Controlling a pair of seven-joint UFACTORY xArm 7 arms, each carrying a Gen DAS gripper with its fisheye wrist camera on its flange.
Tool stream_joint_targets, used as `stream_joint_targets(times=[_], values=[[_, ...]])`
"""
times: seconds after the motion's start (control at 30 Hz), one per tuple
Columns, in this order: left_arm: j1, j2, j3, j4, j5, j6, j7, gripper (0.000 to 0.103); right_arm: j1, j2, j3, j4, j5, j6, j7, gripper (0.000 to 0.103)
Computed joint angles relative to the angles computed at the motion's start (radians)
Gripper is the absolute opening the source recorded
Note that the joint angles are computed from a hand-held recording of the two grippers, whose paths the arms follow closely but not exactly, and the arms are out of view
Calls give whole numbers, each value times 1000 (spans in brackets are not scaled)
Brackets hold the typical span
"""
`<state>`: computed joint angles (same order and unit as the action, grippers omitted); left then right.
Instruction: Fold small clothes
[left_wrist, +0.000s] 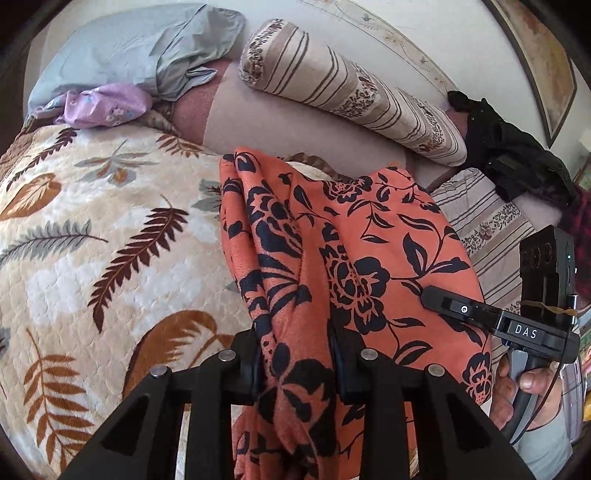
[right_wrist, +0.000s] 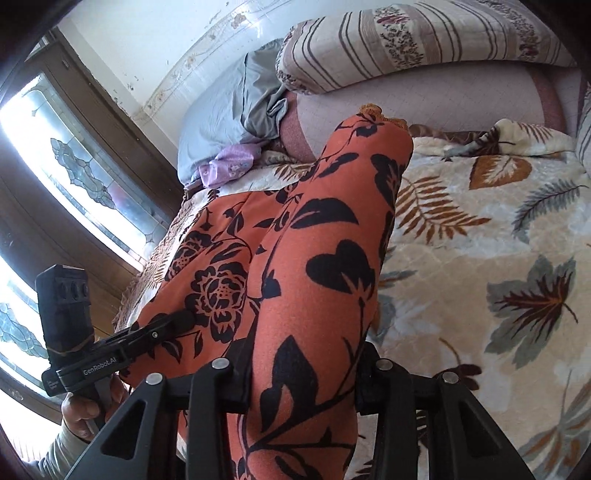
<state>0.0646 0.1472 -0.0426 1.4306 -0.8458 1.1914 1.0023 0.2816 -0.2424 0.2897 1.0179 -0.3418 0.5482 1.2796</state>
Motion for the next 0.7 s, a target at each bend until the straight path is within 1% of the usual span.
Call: stream_joint_targets(times=[0.1, 0.23, 0.37, 0.47, 0.53, 0.57, 0.6, 0.63, 0.67, 0.7], values=[[-12, -17, -8, -5, -16, -11, 0, 30, -6, -41, -11, -15, 2, 17, -21, 40], [-35, -14, -19, 1, -33, -51, 13, 30, -33, -81, -7, -51, -2, -8, -20, 40], [-57, 8, -30, -6, -26, -95, 15, 30, -58, -88, -13, -96, 12, -59, -30, 40], [-72, 31, -41, -30, -15, -138, 10, 31, -72, -86, -24, -165, 36, -136, -29, 40], [-89, 57, -48, -55, 20, -196, -3, 36, -54, -70, -55, -229, 108, -196, -50, 41], [-101, 79, -49, -59, 67, -218, -30, 38, -37, -58, -74, -261, 161, -217, -65, 45], [-117, 104, -47, -60, 137, -241, -75, 40, -29, -44, -80, -282, 200, -205, -69, 48], [-144, 128, -28, -62, 202, -260, -121, 40, -21, -29, -84, -298, 234, -176, -72, 51], [-142, 146, -24, -63, 225, -259, -137, 42, -22, -21, -80, -319, 254, -160, -64, 53], [-99, 149, -53, -63, 207, -243, -132, 48, -30, -43, -68, -354, 248, -186, -23, 57]])
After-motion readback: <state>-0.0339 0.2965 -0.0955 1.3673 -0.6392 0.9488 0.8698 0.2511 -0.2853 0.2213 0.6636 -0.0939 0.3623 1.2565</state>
